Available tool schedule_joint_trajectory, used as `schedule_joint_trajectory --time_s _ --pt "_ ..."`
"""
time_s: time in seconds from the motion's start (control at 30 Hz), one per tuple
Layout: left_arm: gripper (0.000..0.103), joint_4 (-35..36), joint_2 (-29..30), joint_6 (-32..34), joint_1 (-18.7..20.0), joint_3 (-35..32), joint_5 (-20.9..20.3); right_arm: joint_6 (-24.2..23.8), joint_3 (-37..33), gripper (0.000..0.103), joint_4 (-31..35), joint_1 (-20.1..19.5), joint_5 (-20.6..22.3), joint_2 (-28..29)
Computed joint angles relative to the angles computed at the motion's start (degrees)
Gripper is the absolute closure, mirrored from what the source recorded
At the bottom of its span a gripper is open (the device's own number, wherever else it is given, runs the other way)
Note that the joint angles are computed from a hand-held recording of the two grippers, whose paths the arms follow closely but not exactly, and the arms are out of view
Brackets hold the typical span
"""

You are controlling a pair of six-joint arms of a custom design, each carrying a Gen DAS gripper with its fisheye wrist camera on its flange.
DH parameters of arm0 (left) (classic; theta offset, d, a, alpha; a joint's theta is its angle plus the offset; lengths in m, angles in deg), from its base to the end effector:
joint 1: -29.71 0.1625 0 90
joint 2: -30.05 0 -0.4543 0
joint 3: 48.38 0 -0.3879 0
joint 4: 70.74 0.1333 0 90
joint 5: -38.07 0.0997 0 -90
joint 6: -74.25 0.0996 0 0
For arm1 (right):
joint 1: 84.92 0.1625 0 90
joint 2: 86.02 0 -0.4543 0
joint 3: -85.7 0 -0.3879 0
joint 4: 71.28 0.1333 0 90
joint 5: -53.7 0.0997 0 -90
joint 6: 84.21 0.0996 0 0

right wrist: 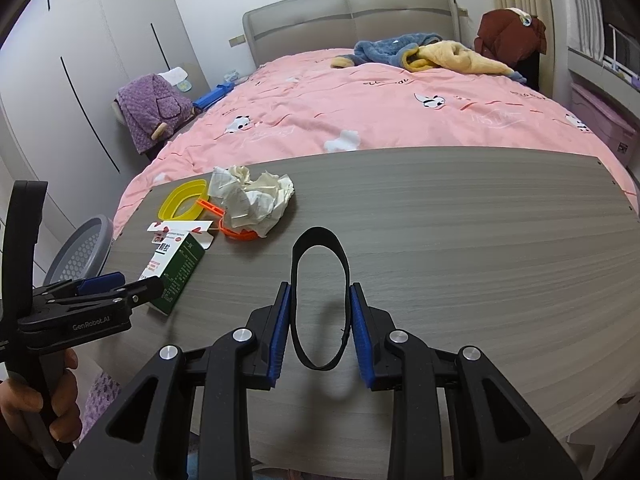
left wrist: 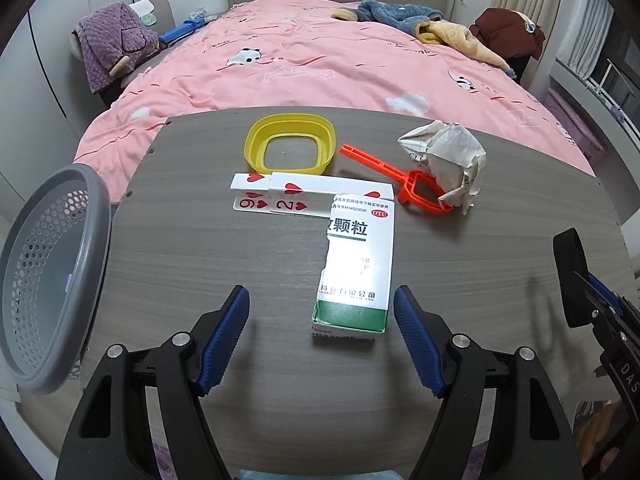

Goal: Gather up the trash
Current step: 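Grasp the white-green medicine box with the left gripper while the right gripper holds the hair tie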

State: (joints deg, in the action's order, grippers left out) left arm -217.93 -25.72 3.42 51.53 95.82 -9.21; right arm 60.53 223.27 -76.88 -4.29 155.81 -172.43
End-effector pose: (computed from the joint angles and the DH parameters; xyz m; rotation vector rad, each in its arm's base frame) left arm -0.2164 -0.3030 0.0361 0.1995 2.3199 -0.6214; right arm 0.0672 -0.2834 0.1744 0.4597 -2.4888 0.8537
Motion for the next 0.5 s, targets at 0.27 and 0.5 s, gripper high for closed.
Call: schedule_joint_trajectory --time_s 0.27,0.5 --pt "0.032 -10.14 2.68 6.61 3.66 0.37 -1.93 0.84 -0.09 0.074 0.03 1.75 1.96 0.38" --pt "0.067 -15.02 2.46 10.26 3.98 1.66 -3.51 2.07 -0.62 0.074 -0.18 4.18 4.48 2.18"
